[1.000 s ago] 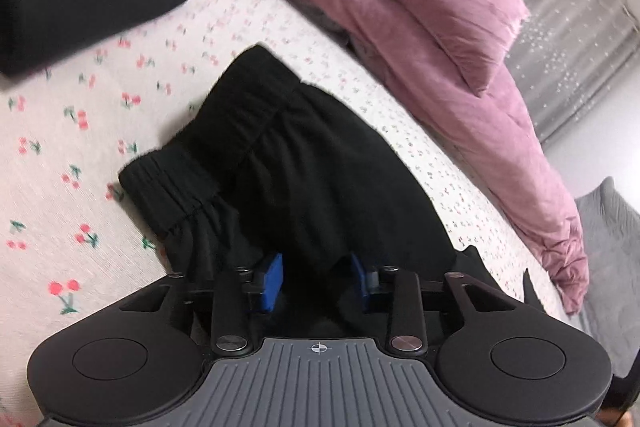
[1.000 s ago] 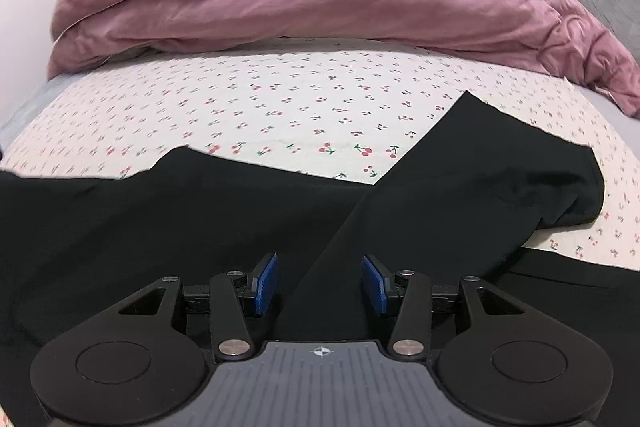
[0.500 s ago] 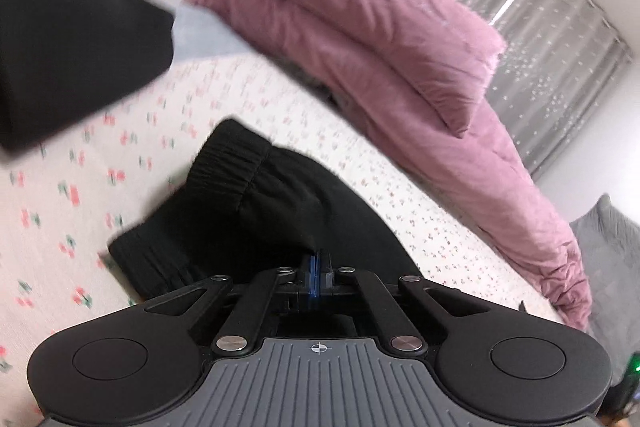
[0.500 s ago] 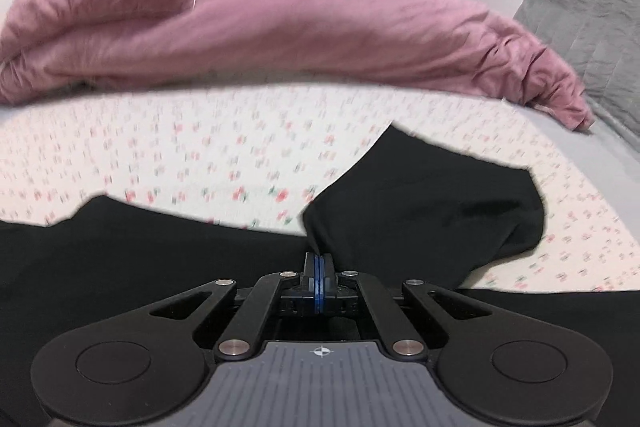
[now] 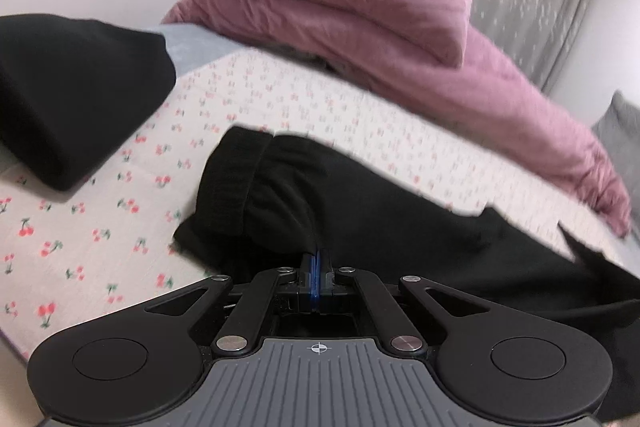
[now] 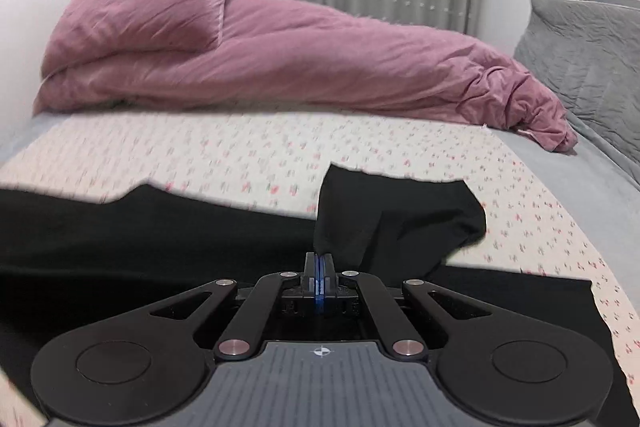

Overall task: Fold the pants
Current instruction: 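Fold the pants leg over toward the waistband with both grippers and release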

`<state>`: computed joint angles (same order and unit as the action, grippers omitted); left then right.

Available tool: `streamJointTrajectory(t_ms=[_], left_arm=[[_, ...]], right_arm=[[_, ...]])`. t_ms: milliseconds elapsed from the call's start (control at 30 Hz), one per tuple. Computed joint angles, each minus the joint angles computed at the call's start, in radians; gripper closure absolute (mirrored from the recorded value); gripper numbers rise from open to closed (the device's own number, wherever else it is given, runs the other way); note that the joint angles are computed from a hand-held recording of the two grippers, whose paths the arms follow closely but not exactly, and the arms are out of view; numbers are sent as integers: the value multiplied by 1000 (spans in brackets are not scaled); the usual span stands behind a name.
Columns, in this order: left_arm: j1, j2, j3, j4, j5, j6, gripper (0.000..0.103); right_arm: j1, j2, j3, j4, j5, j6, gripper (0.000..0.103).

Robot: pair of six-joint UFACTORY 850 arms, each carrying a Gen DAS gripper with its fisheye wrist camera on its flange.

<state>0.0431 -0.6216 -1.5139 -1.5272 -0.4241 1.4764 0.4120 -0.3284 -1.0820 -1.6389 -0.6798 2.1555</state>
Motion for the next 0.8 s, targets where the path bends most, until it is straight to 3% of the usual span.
streamJointTrajectory(t_ms=[133,300,367,467,533,567,600,667,733,800], left_arm=[[1,9,0,167,1,-112,103],[-17,-9,-39,524,11,-432,103],[-25,-26,-60,650,2,-553,103],[-38,-26,-64,735,22,-611,98],[-43,-16,-55,749,35,-617,95],[-44,-6,-47,750,41,-609,94],[-44,3,-40,738,39,-596,89],[-37,25,-20,666,26,-529,71],[-42,49,3,599,44,-461,39],[-52,80,35,489,69,-330,35]], right_arm=[[14,29,46,55,33,-59,103],[2,36,59,199,107,-192,103],[-21,22,44,312,160,-297,103],[-54,-5,27,516,225,-475,103],[-63,-4,33,539,244,-496,98],[-65,1,31,558,240,-509,82],[-66,8,32,562,237,-498,64],[-58,33,53,455,228,-379,62],[-49,51,60,389,203,-330,62],[-43,53,50,331,159,-294,61]])
